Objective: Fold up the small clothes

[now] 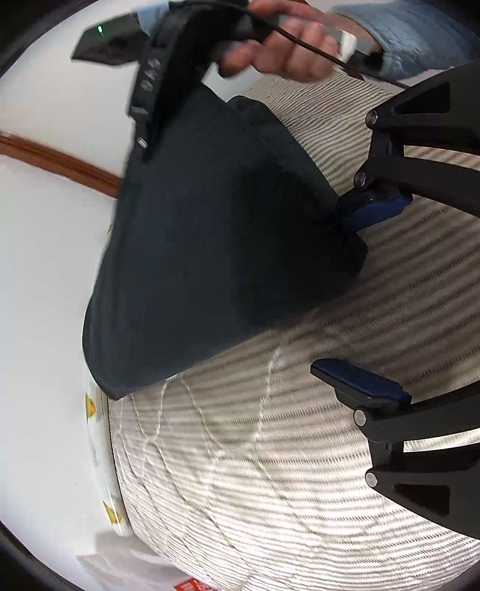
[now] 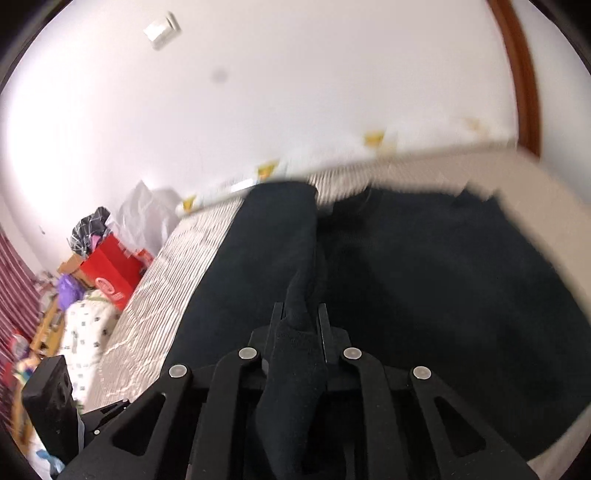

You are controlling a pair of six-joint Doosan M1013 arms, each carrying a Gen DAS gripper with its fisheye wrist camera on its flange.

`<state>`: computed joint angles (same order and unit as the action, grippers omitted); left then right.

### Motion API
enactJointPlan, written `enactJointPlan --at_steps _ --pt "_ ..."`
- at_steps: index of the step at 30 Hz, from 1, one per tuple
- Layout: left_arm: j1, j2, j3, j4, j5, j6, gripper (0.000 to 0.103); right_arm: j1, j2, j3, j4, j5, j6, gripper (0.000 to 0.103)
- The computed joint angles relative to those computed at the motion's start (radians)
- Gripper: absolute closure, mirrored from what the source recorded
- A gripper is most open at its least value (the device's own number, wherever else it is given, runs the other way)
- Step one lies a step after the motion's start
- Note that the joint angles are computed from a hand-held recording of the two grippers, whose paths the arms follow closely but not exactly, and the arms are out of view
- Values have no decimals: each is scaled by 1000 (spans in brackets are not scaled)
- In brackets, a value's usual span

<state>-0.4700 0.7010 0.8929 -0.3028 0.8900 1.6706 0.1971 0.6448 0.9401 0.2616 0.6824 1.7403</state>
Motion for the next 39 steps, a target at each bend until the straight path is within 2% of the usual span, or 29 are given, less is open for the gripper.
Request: enactJointPlan --at_steps 3,8,12,14,18,21,22,23,25,26,28,30,31,32,34,36,39 --pt "-16 22 -43 -5 31 28 38 -13 -39 41 -109 -54 41 90" --pt "-56 59 -111 49 53 29 38 -42 -74 88 -329 -69 166 91" --pt "-72 78 -143 23 70 59 38 -79 -109 156 -455 -102 280 91" --pt "-85 82 -148 31 63 68 38 -106 -112 179 -444 -87 299 91" --pt "-103 86 -153 58 37 50 38 -143 -98 201 -293 -39 211 88" --pt "-109 84 -152 90 16 19 38 -143 -103 218 -298 -15 224 74" --pt "-108 86 -157 86 13 12 39 -145 -112 230 -294 -20 230 63" --pt "-106 86 -158 79 13 7 43 -148 -120 241 -281 -23 241 56" --pt "-104 86 -157 86 5 -6 51 -157 -130 256 -247 -18 264 30" --pt "-104 87 -159 99 1 -20 63 -164 -137 270 -215 -20 256 27" --pt "-92 102 -189 86 15 -29 68 -166 -121 256 -199 26 261 23" --pt "-84 98 -182 61 -3 -33 75 -167 -107 244 -167 43 276 25" --pt "-81 94 -175 52 -13 -24 77 -169 -105 243 -131 39 261 41" --pt "-81 89 -169 66 -28 -29 79 -174 -101 243 -45 19 194 67" --pt "-80 81 -160 81 -47 -38 80 -170 -96 232 -18 3 164 78" --pt "-74 70 -142 109 -71 -76 82 -144 -74 180 -132 38 219 80" --pt "-49 63 -129 94 -86 -102 82 -129 -48 134 -106 61 199 80"
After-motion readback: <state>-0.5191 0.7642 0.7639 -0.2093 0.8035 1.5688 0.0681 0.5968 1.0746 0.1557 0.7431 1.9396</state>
